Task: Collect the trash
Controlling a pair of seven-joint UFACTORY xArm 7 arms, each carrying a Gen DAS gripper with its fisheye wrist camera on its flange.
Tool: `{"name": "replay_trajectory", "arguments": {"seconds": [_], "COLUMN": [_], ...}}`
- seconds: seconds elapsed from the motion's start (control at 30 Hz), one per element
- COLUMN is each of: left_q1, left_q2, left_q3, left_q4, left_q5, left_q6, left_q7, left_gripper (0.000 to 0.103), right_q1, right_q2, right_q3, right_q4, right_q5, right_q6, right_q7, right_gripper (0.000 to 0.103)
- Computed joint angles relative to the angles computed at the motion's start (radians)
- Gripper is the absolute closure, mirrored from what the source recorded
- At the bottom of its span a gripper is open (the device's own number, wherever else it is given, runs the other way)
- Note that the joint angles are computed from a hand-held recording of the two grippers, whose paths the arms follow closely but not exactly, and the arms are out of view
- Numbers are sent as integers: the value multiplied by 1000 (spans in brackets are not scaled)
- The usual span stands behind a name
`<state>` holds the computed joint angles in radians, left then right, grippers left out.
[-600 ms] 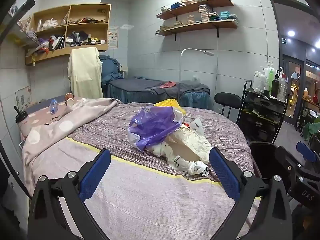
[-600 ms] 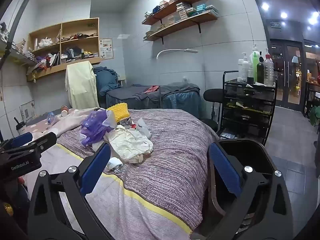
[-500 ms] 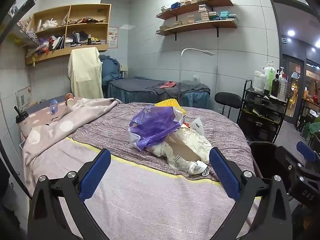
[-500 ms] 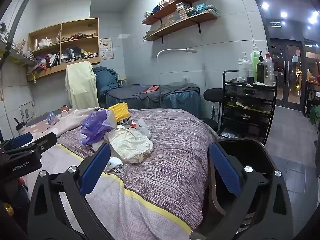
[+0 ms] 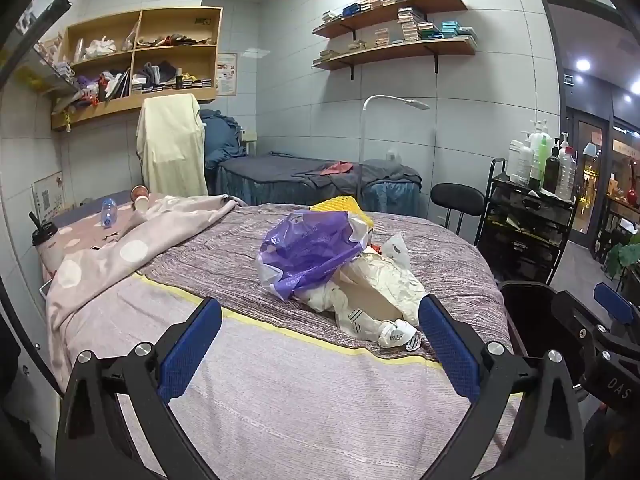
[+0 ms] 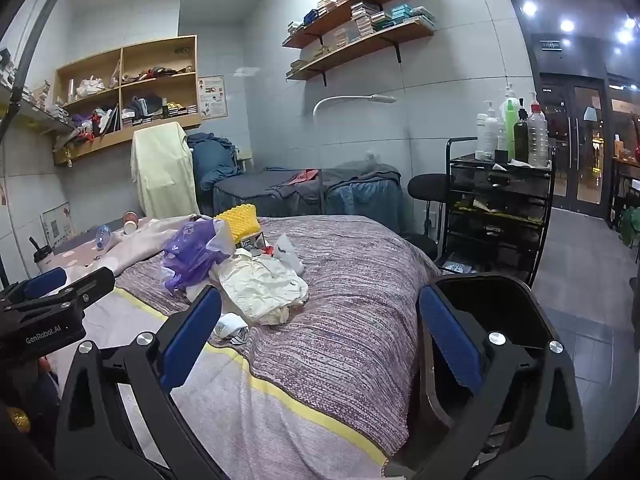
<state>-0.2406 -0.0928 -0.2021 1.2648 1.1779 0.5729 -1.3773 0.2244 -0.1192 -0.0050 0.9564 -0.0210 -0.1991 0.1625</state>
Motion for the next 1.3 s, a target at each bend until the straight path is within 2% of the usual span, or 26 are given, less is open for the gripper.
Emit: {"name": "replay_trajectory", "arguments": {"seconds": [0.07, 0.27, 0.47, 0.77, 0.93, 1.2, 1.3], "left_q1": [-2, -5, -7, -6, -5, -8, -9], "left_q2": [5, 5, 5, 7, 7, 11, 12], "left_q3": [-2, 2, 1, 3, 4, 4, 5], "left_q4": [2, 2, -1, -2, -3, -2, -1], "left_q5": [0, -2, -8, -11, -9, -9, -8], "left_q6": [3, 2, 3, -1, -3, -4, -3], "left_q7": [0, 1, 3, 6, 4, 7, 6], "left_gripper": [6, 6, 6, 6, 6, 6, 6], "right_q1": [-30, 13, -10, 39, 29, 80, 76], "right_q2": [5, 3, 4, 11, 11, 10, 10], "right_q3": [33, -8, 19, -28, -17, -67, -63], "right_q4": [7, 9, 6, 11, 9, 9, 9], "right_q5": [8, 10, 18, 24, 28, 30, 33], "right_q6": [7, 15, 16, 23, 20, 23, 23], "right_q7": [-1, -2, -5, -11, -13, -20, -21], "right_gripper": [5, 5, 5, 5, 5, 5, 5]}}
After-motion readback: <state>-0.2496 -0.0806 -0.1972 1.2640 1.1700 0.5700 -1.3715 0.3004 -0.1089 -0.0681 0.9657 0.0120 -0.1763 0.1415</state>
